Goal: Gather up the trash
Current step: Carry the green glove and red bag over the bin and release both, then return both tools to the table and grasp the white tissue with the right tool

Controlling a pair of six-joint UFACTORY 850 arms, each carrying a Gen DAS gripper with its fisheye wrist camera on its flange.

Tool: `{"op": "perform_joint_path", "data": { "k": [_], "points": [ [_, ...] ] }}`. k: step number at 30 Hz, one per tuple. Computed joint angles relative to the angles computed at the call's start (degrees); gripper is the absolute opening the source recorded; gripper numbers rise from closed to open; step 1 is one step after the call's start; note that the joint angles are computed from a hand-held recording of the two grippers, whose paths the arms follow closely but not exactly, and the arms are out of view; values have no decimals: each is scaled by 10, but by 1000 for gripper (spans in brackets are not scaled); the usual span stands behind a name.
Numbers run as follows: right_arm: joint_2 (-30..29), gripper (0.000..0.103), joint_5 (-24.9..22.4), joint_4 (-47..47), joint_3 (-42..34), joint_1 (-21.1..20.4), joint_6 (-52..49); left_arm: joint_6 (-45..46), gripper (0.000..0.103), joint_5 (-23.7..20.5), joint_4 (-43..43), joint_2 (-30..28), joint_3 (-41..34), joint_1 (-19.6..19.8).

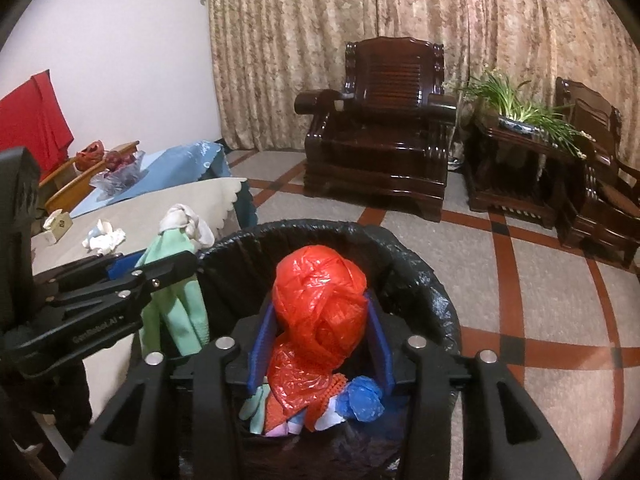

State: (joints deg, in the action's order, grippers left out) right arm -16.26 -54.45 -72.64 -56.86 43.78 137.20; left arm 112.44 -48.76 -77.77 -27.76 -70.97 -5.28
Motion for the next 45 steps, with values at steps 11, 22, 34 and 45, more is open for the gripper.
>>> {"op": "perform_joint_path", "data": {
  "k": [11,22,34,45],
  "points": [
    [5,97,-26,-1,0,12,34,7,84,-15,-35,0,-14,33],
    [-41,97,-2,-35,-69,14,11,-21,91,-4,-45,-14,-62,96],
    [-142,97,63,-70,-218,-14,-92,-82,91,45,-44,-81,-165,153],
    [-272,97,144,-73,-414,-57,-199,-155,91,82,-27,-177,-306,181]
  ]
}}
